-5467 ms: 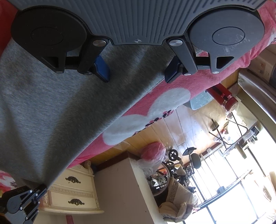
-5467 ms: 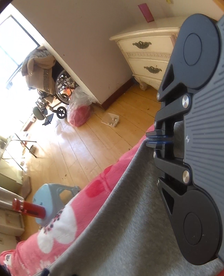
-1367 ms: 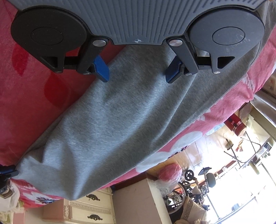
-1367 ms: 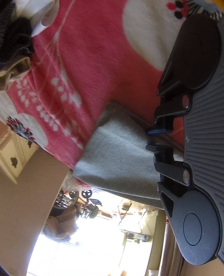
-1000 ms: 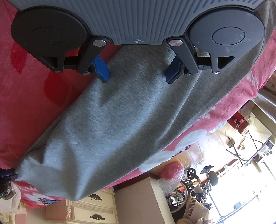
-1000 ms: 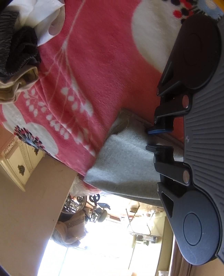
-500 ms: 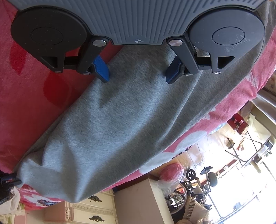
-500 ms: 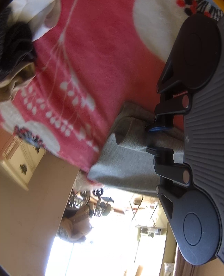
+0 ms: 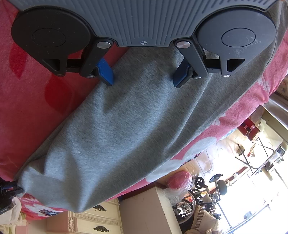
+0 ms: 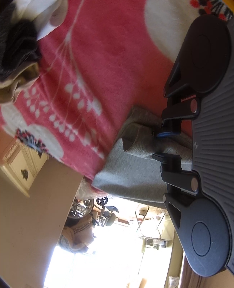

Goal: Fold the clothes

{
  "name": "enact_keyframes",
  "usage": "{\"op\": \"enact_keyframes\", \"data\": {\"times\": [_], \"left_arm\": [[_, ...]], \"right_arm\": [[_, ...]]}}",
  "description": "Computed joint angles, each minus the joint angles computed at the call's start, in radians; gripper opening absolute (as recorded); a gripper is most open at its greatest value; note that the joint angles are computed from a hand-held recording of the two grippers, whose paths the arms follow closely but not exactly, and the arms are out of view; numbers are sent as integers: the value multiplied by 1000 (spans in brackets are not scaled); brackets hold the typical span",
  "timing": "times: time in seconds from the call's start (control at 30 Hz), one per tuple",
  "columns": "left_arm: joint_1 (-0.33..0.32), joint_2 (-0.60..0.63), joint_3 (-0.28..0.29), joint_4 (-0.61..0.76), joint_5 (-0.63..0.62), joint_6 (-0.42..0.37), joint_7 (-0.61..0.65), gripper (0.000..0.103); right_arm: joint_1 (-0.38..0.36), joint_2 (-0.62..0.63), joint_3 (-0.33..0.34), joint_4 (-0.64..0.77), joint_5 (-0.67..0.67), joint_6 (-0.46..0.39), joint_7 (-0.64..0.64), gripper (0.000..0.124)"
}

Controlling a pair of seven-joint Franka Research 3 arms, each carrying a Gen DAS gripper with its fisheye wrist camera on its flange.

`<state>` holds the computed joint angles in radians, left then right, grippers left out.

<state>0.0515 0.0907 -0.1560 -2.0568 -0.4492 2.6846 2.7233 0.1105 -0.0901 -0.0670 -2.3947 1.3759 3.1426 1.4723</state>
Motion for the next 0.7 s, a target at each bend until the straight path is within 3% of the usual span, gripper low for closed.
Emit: {"op": "enact_keyframes", "data": {"times": [0.2, 0.3, 0.53, 0.63, 0.7], "left_arm": [[0, 1, -1, -1, 0, 2, 1, 74], [1, 1, -1, -1, -1, 1, 1, 74], [1, 2, -1, 0, 0, 2, 2, 74], [1, 3, -2, 0, 2, 4, 6, 74], [1, 4, -2, 0, 3, 5, 5, 74]], "right_arm": [[-8, -7, -6, -14, -32, -28, 57, 20], [-12, -9, -4, -20, -61, -28, 97, 29], [-4, -7, -8, -20, -74, -18, 88, 30], [-3, -2, 1, -20, -123, 9, 92, 25], [-13, -2, 12, -29, -233, 26, 152, 18]]}}
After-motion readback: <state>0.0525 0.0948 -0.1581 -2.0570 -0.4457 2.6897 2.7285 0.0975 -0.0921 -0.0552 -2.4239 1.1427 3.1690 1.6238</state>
